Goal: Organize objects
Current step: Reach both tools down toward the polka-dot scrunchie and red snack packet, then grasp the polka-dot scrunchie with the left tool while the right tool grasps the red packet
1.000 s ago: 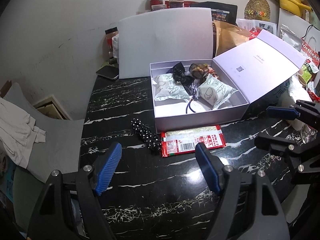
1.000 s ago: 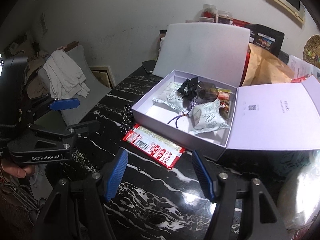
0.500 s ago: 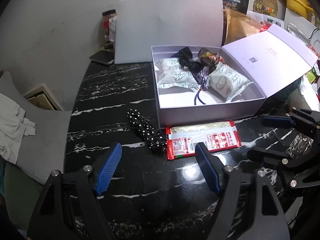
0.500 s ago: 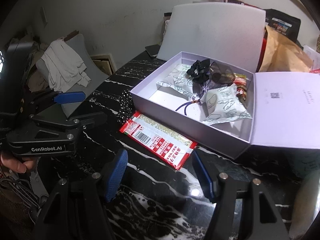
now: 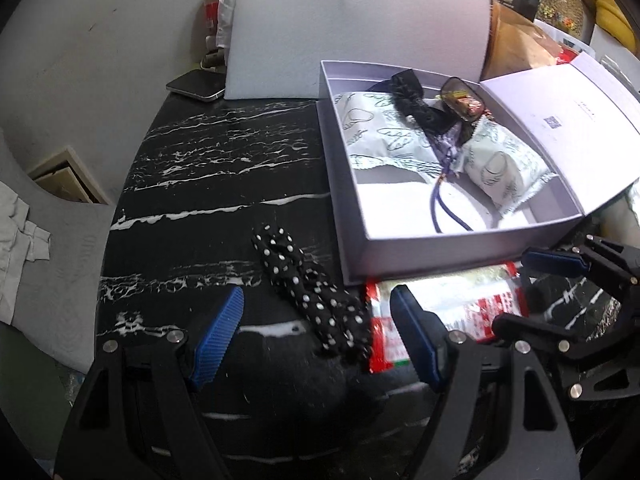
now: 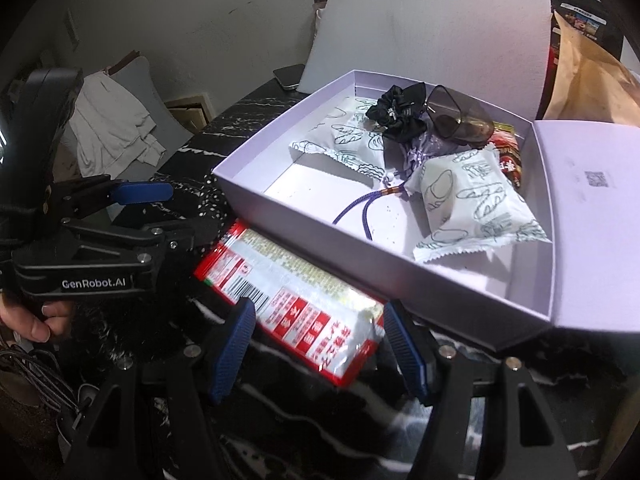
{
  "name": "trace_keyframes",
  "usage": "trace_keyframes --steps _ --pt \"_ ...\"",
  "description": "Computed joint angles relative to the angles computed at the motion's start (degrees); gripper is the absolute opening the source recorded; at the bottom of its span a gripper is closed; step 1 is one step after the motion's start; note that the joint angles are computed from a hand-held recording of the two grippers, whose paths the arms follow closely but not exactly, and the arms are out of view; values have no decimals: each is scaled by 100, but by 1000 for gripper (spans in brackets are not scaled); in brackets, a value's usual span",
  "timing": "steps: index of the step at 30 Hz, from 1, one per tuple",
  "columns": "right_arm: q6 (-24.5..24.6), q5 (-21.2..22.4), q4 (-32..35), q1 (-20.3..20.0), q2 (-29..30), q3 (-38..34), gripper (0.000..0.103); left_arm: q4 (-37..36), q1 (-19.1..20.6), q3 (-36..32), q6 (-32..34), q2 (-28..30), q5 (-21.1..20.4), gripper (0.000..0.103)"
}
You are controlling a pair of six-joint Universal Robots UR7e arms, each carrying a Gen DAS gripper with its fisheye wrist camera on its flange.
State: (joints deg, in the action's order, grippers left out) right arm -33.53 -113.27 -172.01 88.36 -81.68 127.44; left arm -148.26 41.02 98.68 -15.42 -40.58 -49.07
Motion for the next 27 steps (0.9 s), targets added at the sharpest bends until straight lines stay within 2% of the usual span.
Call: trace_keyframes --steps 4,8,11,15,20,27 --pt "-66 -98 -108 4 174 -66 67 29 74 -120 56 113 73 75" --pt "-198 -32 -122 -4 280 -76 67 191 187 -221 34 160 -96 71" --pt "-220 -157 -183 33 391 -93 67 29 270 -153 80 102 -419 50" --pt "-260 -167 -134 33 382 -63 69 -25 232 -91 211 101 -356 29" --pt "-336 -154 -127 35 326 36 69 -55 182 30 299 41 -483 22" --pt "-436 -307 -158 139 250 242 69 -62 21 366 118 -147 -548 19"
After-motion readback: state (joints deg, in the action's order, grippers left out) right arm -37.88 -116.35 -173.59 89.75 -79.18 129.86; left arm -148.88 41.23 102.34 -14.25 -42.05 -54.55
